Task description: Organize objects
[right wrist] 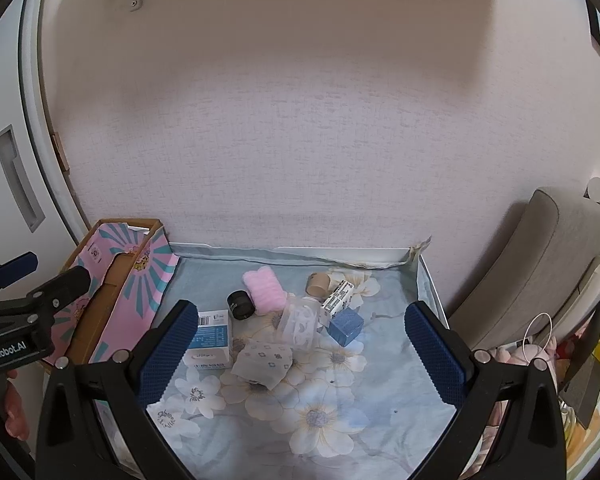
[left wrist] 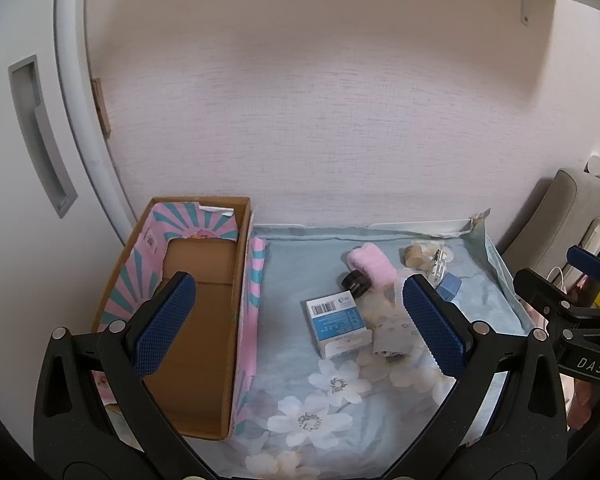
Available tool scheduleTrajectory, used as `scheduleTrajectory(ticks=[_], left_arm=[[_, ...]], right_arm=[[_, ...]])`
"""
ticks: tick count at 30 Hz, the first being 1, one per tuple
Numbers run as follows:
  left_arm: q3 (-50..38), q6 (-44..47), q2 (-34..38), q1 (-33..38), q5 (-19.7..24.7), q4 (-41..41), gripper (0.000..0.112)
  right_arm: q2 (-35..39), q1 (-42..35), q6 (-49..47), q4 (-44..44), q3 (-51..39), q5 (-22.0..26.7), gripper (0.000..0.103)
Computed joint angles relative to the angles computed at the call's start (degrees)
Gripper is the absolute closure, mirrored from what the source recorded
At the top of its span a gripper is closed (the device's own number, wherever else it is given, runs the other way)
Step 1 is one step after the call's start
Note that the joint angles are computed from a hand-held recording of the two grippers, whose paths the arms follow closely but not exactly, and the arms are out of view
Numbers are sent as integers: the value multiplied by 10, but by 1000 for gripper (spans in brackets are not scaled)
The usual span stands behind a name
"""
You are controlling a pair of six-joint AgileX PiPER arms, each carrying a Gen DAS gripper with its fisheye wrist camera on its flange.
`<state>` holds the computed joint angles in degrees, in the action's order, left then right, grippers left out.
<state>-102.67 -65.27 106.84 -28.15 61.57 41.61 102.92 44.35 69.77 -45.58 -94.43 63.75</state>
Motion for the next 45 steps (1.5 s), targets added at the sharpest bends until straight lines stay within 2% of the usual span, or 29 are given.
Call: scheduleTrajectory(ticks=[32, 41, 45], left_arm=[[-12, 12, 10, 0, 5, -18, 10], [-56, 57, 51, 18, 6, -68, 10], [-137, 115, 119, 35, 40, -122, 10]], right_arm=[[-2, 2, 11, -2, 1, -3, 1], [-6, -11, 13, 2, 9, -9, 1], [-12, -18, 15, 4, 17, -11, 1]])
